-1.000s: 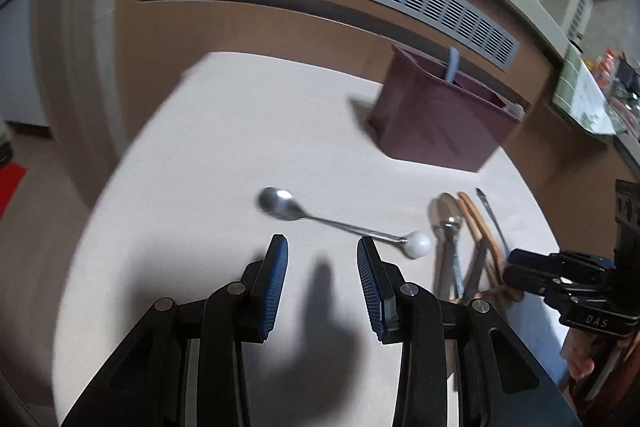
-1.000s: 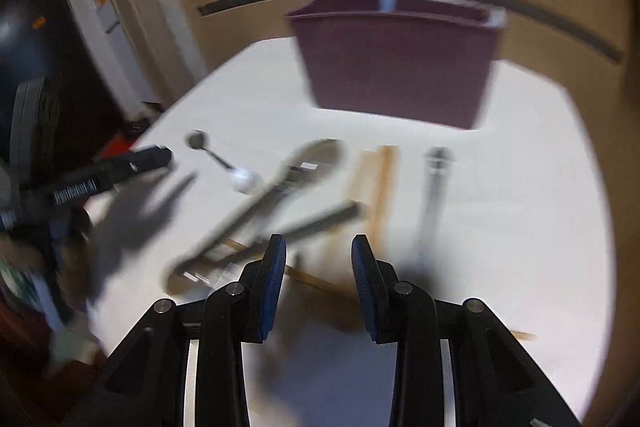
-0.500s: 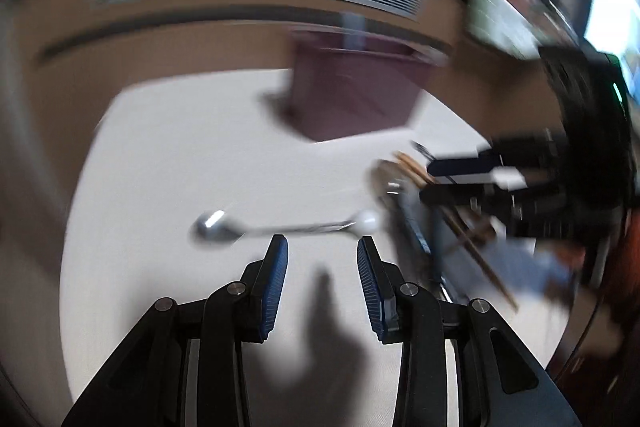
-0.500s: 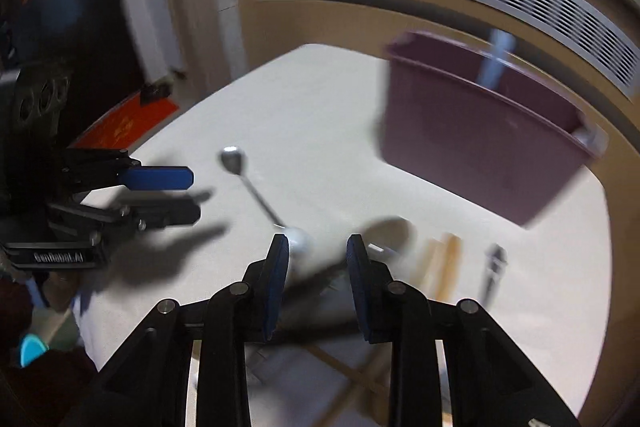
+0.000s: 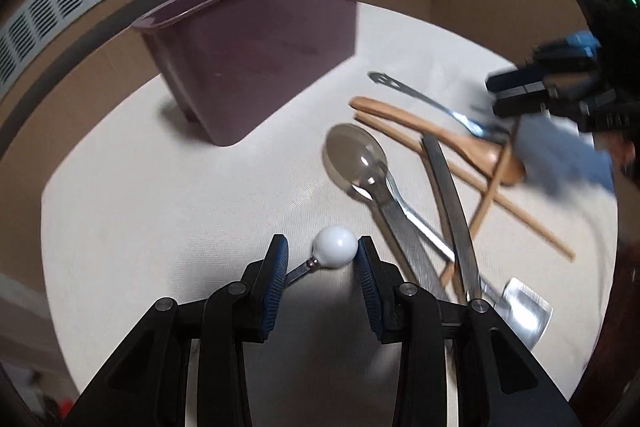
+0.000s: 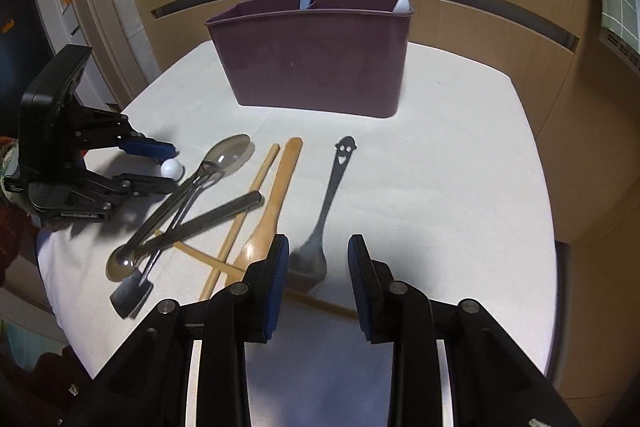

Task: Organize utensils
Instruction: 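Grasp the wooden spoon with the right tool while the left tool grasps a metal spoon, then lift both spoons over the maroon caddy and release them inside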

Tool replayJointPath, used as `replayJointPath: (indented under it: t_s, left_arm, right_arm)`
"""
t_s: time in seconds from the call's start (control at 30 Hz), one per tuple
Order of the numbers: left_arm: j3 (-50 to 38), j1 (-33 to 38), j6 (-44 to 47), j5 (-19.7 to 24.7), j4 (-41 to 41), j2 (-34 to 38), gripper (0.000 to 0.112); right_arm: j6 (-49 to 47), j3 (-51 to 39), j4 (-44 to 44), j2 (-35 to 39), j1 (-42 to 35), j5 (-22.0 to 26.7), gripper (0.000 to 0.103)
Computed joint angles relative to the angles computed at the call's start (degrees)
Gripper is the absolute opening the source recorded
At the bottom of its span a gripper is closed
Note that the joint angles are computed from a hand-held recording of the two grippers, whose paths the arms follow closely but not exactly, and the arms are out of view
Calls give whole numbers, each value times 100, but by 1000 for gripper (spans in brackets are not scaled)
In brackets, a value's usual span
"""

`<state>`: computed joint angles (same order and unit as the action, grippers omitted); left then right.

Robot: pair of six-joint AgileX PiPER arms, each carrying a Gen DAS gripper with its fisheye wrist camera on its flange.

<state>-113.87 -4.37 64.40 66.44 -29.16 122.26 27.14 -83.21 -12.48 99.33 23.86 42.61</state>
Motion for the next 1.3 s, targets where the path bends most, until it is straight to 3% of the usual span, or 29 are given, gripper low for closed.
replayJointPath:
  t_s: [0.17,0.27,0.33,0.47,0.57,0.63,0.7,0.9,1.03,1.3]
  left_arm:
    - [741,13,-822,-701,-191,-389,23]
    - [1487,194,-1008,-1211,-621,-896,22]
    - [1898,392,-1092,-1427,-1054,-1240,22]
    - [2319,692,-1134,-1630,-1567,-1696,22]
    - [2412,849,-1177,-1557,-1788,-1897,22]
    - [2402,916,-1255,-1497,-1865,-1992,22]
    - [2396,967,-1308,-1411,-1990,-2078,22]
    - [2224,1310,-1528,-776,-2604,-2175,22]
    - [2370,1345,-1479,-826,-2740,-2419,22]
    - [2531,1271,-1503,-851,-2673,-2724,22]
  right_arm:
    - [-288,-773,53,572,58,188,26]
    - [-335,-1544,78,1162,3,546,11]
    - [-482,-2063,320,1556,-93,774,11]
    - [-863,-2693,801,2005,-165,1066,14]
    - [-770,-2693,466,2021,-3,1056,12]
    - [-672,-2520,381,1886,40,991,10]
    - [-531,-2012,382,1524,44,603,10]
    - [358,-919,-369,462,238,39,10]
    - [1092,-389,-1171,-109,488,-81,10]
    - [1601,94,-1633,-747,595,-197,10]
